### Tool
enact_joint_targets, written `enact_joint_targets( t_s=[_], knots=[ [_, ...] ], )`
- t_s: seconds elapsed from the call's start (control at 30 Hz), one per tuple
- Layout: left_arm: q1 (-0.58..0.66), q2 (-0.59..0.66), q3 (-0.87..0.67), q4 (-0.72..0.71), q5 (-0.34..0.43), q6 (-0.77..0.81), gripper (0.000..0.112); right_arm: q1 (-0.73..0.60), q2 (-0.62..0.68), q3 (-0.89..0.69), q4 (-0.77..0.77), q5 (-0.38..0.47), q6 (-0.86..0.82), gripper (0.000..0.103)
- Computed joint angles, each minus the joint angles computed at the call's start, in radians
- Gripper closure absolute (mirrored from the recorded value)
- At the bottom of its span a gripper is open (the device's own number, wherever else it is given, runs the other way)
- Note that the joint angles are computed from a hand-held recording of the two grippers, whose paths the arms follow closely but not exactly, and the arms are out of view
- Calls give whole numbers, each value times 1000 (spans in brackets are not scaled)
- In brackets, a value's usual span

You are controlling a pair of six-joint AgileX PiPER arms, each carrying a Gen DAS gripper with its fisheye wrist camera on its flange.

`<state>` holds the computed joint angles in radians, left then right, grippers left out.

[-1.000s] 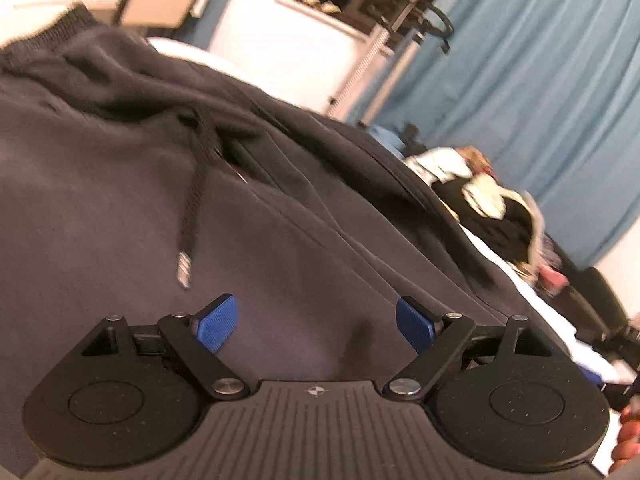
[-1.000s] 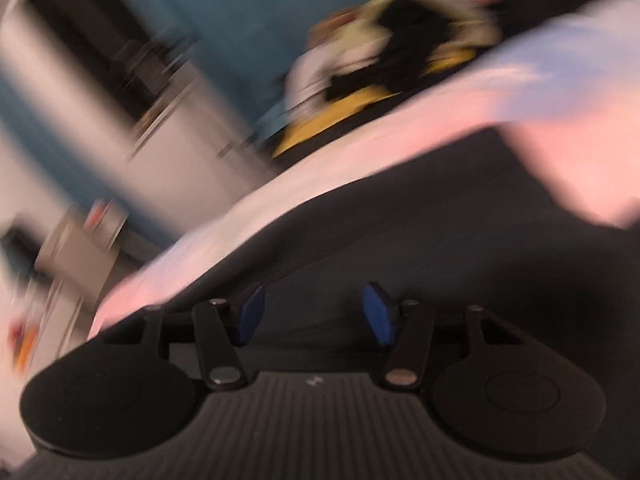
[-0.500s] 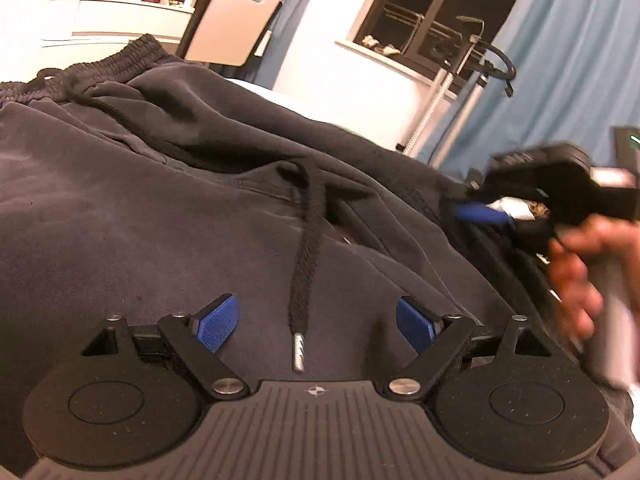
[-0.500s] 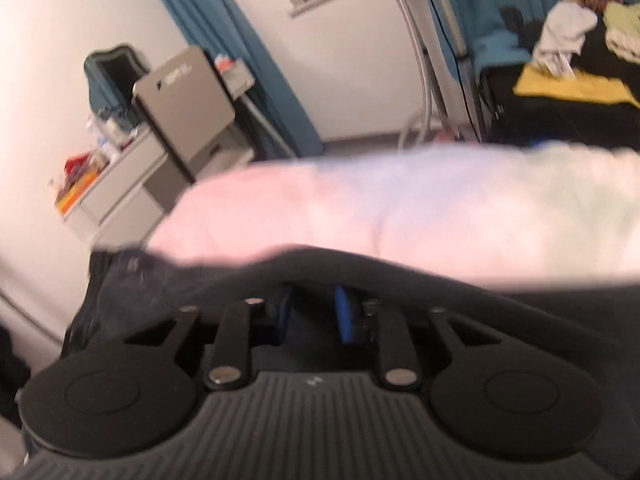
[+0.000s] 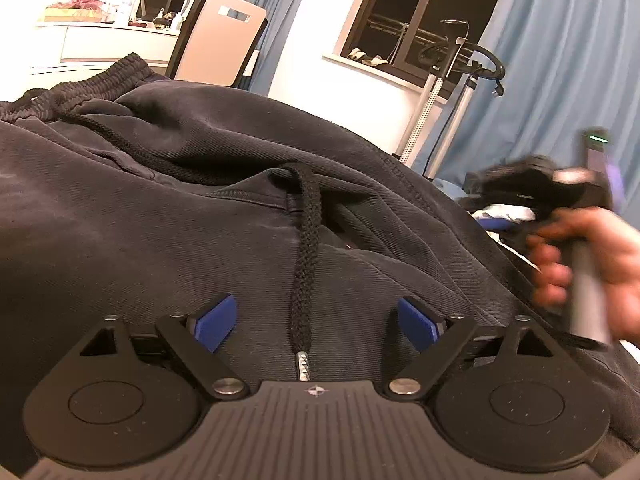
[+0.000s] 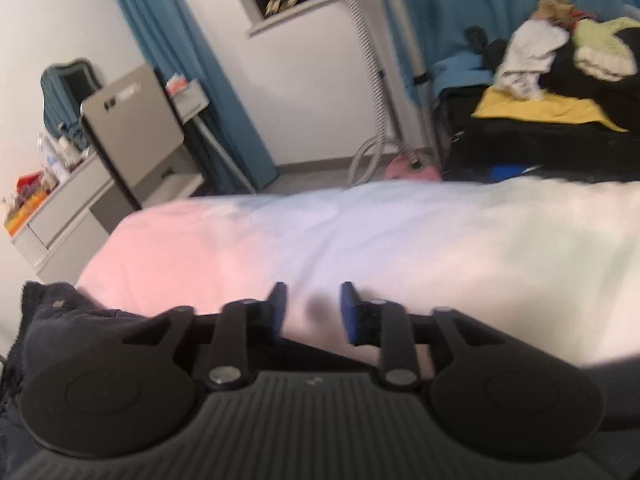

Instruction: Fold clothes

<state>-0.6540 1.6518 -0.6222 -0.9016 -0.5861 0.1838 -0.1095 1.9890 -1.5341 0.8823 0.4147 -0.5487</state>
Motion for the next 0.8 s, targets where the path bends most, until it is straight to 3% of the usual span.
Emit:
enact_joint_targets(
  t_s=[0.07,0.13,0.23,0.37,0.47,0.6,0.63,0.73,0.8],
  knots=[
    [-3,1,-3,-11,0,12,22,-94,-106,128,137,-18,-135,45],
    [-9,3,-7,-27,-3,30,22,-197,-210,242,158,-37,-184,40],
    [-19,10,-13,-47,-7,57,22,-388,-346,382,79,-32,-183,39],
    [-34,14,-17,-59,-7,90,22,-737,-431,529,267,59,-443,37],
    [-45,12,-19,-80,-5,115,22,-967,-378,557,408,157,-591,36],
    [-71,10,-26,-139,-10,173,22,-1088,-235,467,382,256,-624,36],
    [-76,11,-26,-146,-11,177,22,-1106,-194,438,385,302,-638,36],
    [-89,14,-40,-201,-9,211,22,-1173,-79,378,494,549,-759,40],
    [-102,18,-47,-229,-15,237,22,-1178,-35,340,506,639,-782,40]
  ],
)
